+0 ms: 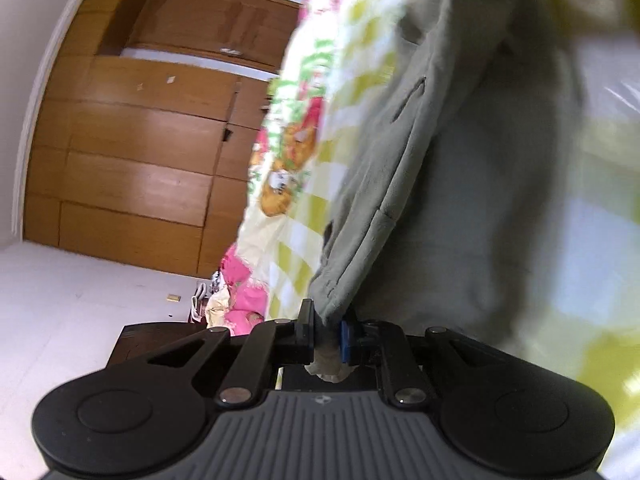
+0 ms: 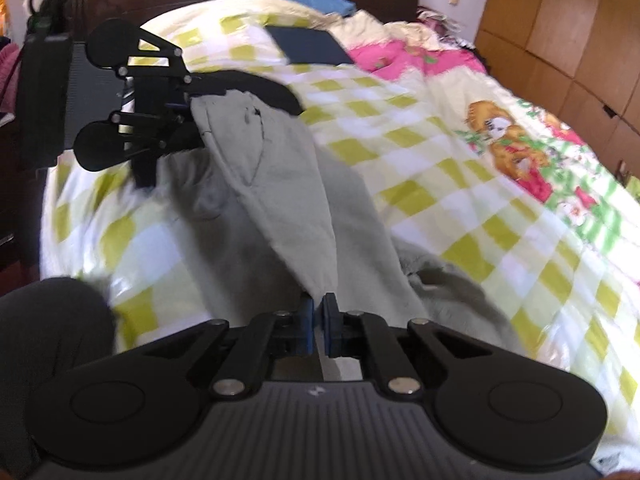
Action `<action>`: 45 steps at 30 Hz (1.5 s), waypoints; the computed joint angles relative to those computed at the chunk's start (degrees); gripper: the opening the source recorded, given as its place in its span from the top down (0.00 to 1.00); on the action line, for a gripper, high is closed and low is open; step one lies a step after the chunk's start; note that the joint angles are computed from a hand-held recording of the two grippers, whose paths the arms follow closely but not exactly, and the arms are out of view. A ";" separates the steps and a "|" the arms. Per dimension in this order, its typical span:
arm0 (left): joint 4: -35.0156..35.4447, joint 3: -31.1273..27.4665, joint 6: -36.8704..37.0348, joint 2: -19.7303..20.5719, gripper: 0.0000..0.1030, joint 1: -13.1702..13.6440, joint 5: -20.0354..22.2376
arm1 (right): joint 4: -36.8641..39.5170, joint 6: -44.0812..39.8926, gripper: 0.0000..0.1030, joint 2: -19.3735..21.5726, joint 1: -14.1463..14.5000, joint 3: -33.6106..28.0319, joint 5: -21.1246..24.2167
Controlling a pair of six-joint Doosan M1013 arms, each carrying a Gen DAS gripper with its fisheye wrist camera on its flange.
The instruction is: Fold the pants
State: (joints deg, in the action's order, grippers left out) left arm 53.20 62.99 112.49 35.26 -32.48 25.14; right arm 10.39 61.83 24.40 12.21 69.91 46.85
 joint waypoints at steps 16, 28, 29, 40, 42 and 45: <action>-23.84 -27.48 18.60 13.59 0.61 0.98 9.80 | -2.56 9.06 0.98 4.27 -2.57 -8.85 -2.92; -26.23 -34.87 23.88 17.73 0.66 1.07 19.02 | 11.34 -3.44 0.39 5.16 -3.62 -7.55 1.15; -24.63 -33.21 23.05 17.18 0.66 1.05 17.99 | 11.22 -3.64 0.39 5.51 -3.32 -7.53 1.98; -24.87 -25.81 22.61 12.71 0.32 1.78 11.55 | 2.76 9.31 0.98 8.66 -3.13 -12.40 -0.43; -30.18 -24.12 26.29 11.45 0.28 1.94 9.93 | 3.72 9.74 0.98 8.57 -3.67 -13.61 -0.58; -34.55 -21.88 33.16 10.59 0.18 1.47 6.82 | 3.39 9.15 0.98 8.67 -3.80 -15.38 -0.55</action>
State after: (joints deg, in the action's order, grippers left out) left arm 18.65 41.10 145.65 45.85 -31.00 31.96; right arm 13.78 70.98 33.07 8.41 54.52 46.30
